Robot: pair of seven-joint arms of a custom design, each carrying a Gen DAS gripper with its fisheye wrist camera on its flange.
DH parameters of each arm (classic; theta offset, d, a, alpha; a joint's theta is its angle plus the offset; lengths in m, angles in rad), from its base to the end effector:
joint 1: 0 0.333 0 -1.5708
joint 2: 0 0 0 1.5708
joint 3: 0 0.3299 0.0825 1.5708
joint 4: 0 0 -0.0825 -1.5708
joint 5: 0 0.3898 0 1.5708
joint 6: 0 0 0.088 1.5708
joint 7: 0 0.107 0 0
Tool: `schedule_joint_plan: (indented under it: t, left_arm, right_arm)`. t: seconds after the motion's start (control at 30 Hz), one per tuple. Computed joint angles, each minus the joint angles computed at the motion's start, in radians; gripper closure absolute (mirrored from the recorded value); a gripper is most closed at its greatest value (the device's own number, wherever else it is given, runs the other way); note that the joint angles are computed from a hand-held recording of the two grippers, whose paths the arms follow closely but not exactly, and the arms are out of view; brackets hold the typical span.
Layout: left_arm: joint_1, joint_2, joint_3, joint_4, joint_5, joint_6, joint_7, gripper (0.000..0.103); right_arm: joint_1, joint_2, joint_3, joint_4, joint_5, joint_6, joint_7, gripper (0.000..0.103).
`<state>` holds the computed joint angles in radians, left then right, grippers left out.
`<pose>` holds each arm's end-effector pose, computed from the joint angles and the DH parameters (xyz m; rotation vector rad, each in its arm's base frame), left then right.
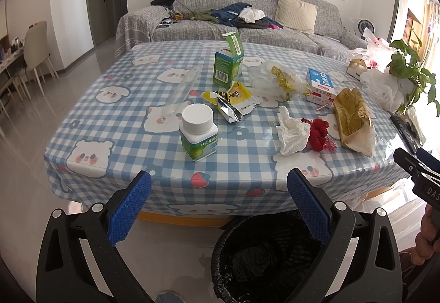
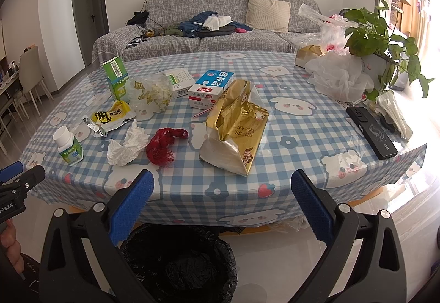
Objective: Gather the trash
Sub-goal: 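Grasp the white pill bottle with the left tool while the right tool grasps the crumpled tissue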
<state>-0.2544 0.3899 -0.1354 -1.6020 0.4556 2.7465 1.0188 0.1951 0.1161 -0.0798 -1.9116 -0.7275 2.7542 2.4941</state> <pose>0.6713 -0.2775 0.5044 -1.6335 1.9175 -0.8301 0.6309 0.1027 0.5223 -1.5422 1.9344 -0.8829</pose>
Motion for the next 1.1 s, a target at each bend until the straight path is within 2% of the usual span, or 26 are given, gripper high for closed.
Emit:
schedule_joint_plan:
  t: [0.27, 0.5, 0.67, 0.8, 0.87, 1.1]
  left_arm:
    - [0.007, 0.060, 0.002, 0.084, -0.023, -0.052, 0.022, 0.006]
    - [0.010, 0.189, 0.011, 0.263, -0.061, -0.135, 0.054, 0.007]
    - [0.009, 0.294, 0.015, 0.418, -0.092, -0.209, 0.092, 0.008]
    - [0.010, 0.369, 0.012, 0.527, -0.126, -0.257, 0.133, 0.010]
    - [0.008, 0.406, 0.013, 0.586, -0.139, -0.283, 0.152, 0.012]
    - [-0.001, 0.520, 0.013, 0.770, -0.189, -0.366, 0.212, 0.018]
  right_arm:
    - [0.028, 0.090, -0.004, 0.098, 0.083, 0.008, -0.092, 0.007]
    - [0.062, 0.235, -0.019, 0.256, 0.239, -0.002, -0.253, 0.007]
    - [0.074, 0.326, -0.011, 0.353, 0.354, 0.003, -0.400, 0.012]
    - [0.084, 0.382, -0.002, 0.417, 0.436, 0.003, -0.517, 0.020]
    - [0.101, 0.410, -0.017, 0.453, 0.460, -0.011, -0.552, 0.022]
    - [0.102, 0.486, -0.014, 0.553, 0.589, -0.068, -0.675, 0.037]
